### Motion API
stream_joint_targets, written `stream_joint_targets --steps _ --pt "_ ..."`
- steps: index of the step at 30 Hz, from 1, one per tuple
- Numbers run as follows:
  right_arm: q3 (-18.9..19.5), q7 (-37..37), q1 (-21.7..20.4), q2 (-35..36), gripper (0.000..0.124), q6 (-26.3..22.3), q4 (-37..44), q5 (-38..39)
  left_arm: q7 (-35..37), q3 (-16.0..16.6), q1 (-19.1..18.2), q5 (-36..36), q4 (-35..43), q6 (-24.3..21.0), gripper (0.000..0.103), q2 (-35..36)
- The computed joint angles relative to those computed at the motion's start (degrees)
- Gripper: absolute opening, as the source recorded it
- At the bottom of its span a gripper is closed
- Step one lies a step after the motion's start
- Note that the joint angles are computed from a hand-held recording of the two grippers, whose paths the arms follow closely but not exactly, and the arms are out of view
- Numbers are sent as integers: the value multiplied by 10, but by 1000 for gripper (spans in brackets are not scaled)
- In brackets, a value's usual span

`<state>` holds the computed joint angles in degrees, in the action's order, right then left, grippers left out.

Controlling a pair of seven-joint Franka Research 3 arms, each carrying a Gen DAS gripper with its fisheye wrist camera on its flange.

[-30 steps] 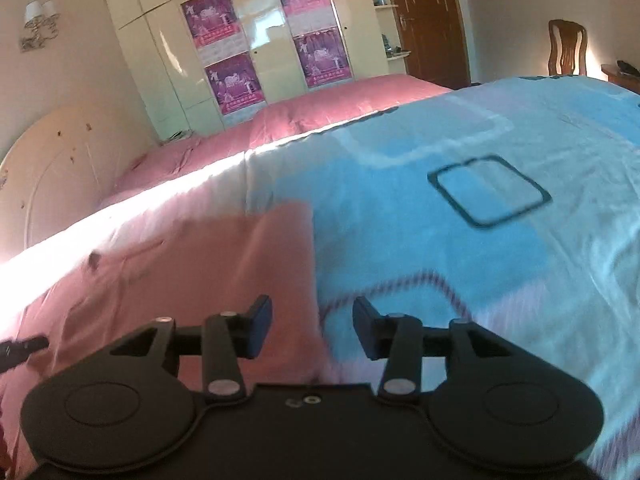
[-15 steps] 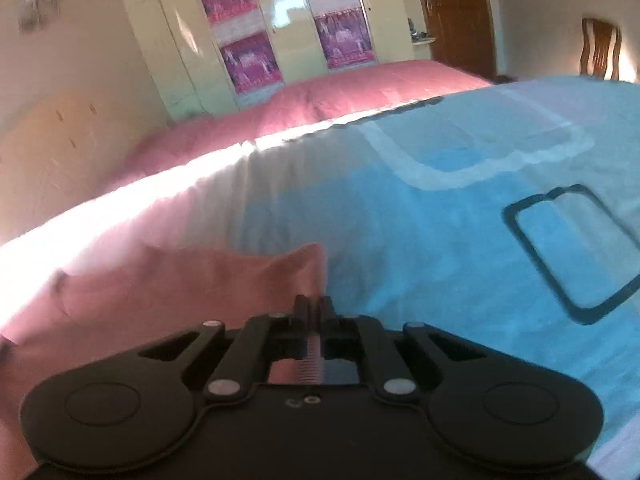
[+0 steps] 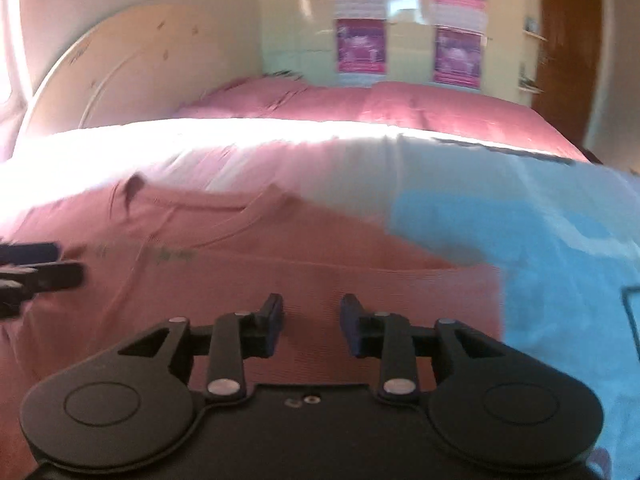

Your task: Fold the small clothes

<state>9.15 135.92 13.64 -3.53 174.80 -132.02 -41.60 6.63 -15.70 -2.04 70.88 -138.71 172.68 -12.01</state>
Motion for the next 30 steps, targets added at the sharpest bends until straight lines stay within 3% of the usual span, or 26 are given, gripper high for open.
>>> stream_joint_targets --steps 2,4,5,6,8,9,11,14,16,20,24,26,27,29,30 --pt "-14 3 4 1 27 -15 8 -22 27 13 -3 -26 -11 -4 65 -5" --pt "12 114 -40 -11 27 -101 27 -127 81 -9 7 -62 -23 -77 71 -25" --pt "2 133 -44 -15 42 -131 30 -128 79 -6 3 -74 -30 -90 73 -36" --pt "-28 120 -32 -17 47 -129 24 -88 67 17 -9 -86 -41 -72 73 -42" --pt "-47 30 -25 -22 45 -101 10 13 58 13 -6 -103 -49 -80 73 -58" --pt "-36 21 -32 -28 42 -105 9 7 50 3 0 -106 -55 -82 73 -70" --pt "-19 49 -45 -50 23 -98 -7 -29 7 -27 17 -83 -72 -77 73 -107" --pt "6 96 -67 -100 15 -53 -57 -55 -52 -65 32 -33 -100 -42 73 -161" --pt "14 79 -62 -131 15 -41 -89 -28 -19 -61 12 -45 -102 -42 73 -158" --pt "53 71 -52 -214 20 -88 -169 28 69 -31 -46 -143 -142 -70 73 -168" --pt "93 75 -62 -294 24 -123 -218 63 87 -49 -40 -199 -182 -77 73 -234" --pt "119 85 -87 -312 24 -105 -223 63 76 -66 -31 -199 -193 -60 73 -256" --pt "130 88 -98 -315 24 -90 -222 63 79 -72 -25 -199 -187 -58 73 -247" --pt "139 75 -105 -301 22 -69 -218 74 138 -48 -48 -254 -178 -71 73 -209" --pt "138 51 -97 -280 22 -85 -206 85 133 -53 -46 -247 -175 -76 73 -209"
